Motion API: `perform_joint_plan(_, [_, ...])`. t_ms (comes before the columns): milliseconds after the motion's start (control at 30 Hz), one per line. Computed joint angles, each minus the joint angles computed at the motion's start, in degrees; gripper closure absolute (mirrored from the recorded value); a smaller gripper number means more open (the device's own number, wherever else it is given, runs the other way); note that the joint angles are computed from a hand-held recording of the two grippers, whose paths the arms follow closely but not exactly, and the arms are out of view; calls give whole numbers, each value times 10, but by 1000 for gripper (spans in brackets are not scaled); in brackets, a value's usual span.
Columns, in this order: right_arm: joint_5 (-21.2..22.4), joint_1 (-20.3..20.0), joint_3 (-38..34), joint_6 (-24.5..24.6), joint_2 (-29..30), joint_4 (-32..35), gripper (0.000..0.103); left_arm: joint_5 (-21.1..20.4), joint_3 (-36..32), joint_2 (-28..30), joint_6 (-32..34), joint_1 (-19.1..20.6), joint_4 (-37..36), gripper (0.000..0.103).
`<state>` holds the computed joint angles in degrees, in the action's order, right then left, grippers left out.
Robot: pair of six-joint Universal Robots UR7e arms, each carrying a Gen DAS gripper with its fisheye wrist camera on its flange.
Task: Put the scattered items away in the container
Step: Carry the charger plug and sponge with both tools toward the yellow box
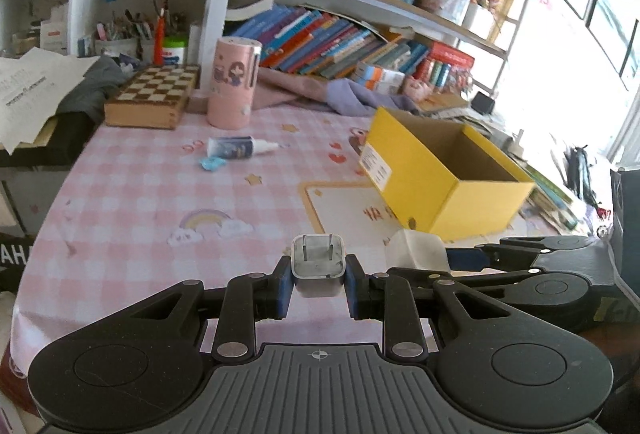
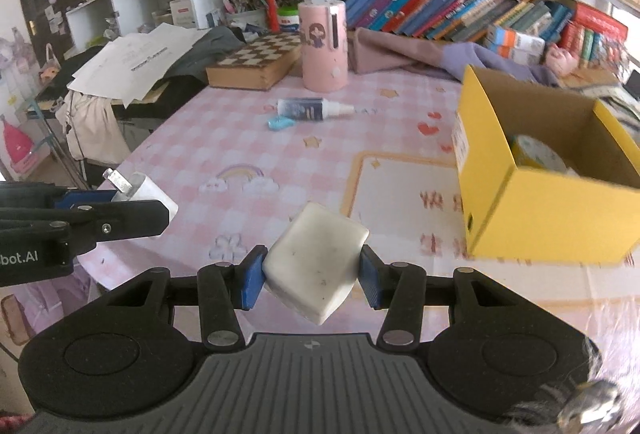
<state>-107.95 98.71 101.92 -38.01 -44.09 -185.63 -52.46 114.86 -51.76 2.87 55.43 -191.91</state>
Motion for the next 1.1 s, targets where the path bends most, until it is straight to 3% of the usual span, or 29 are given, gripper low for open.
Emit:
perform_joint_plan(333, [-29, -9, 59, 28, -32, -44, 57, -34, 13, -1, -8, -8, 27, 78])
perform_joint_plan(1100, [-111, -39, 131, 82, -95, -134, 58, -157, -61, 63, 47, -10, 106, 78])
